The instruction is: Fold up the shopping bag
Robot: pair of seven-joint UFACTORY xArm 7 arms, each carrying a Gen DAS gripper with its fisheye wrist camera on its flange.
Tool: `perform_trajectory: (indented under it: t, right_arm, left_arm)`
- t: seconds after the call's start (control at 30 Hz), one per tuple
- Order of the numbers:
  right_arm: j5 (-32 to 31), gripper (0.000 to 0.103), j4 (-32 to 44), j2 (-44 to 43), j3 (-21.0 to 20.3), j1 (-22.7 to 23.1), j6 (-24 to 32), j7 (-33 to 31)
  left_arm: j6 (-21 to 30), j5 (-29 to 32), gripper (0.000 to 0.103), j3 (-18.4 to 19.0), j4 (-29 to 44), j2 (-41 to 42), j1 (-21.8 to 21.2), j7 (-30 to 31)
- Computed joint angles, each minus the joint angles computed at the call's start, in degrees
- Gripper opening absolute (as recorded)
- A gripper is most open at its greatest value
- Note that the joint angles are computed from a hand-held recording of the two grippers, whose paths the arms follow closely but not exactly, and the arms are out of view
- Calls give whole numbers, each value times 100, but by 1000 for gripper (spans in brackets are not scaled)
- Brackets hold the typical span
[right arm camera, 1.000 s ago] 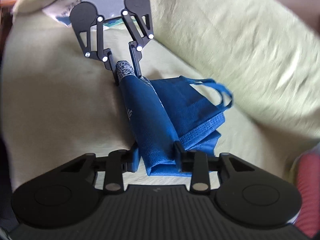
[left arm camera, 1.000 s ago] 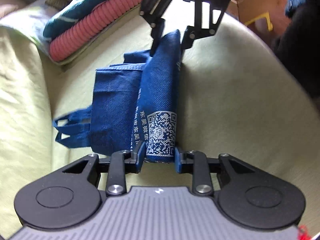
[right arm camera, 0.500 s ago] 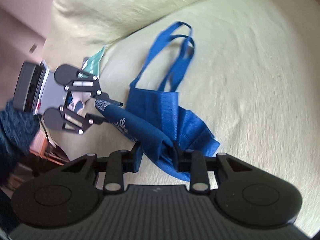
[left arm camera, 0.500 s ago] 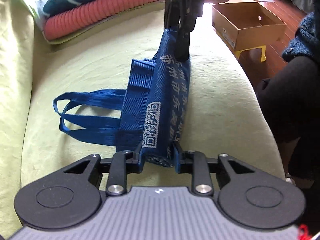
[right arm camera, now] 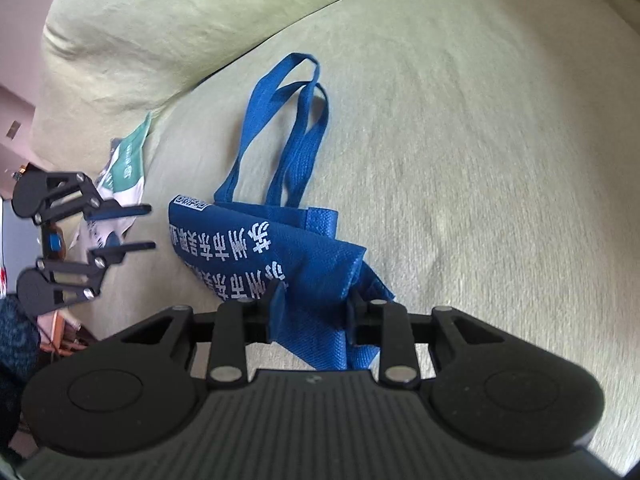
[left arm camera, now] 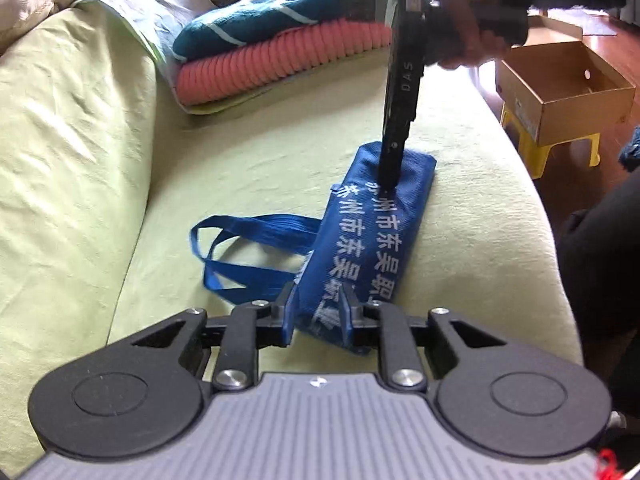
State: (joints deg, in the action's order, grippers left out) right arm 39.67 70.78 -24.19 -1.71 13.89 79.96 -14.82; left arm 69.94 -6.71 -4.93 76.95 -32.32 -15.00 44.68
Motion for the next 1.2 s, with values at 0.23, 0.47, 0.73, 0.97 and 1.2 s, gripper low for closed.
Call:
perform_trajectory:
  t: [0.23,0.47,0.73,0.97,1.2]
  right_arm:
    - [-225,26,-504,-438,269,72,-907,263]
    - [-1804,27,-797,-1151,987,57,-2335,249]
    - [-2312,10,-1707,-1652,1032,774,-3355,-336]
    - [-2278,10,-1525,-1298,796,872,-3129,97]
    - [-2449,11,-1603,-1389,900,825,-3176,216]
  left_arm:
    - [-377,-387,26,167,-418,74,94,-659]
    - [93,-190,25,76,88,448,144,-795]
    - [295,21,24,-123,294,554,266,-1392]
    - [305,204,24,-235,362,634,290,-1957]
    - [315,457,22,-352,396,648,266,-2318]
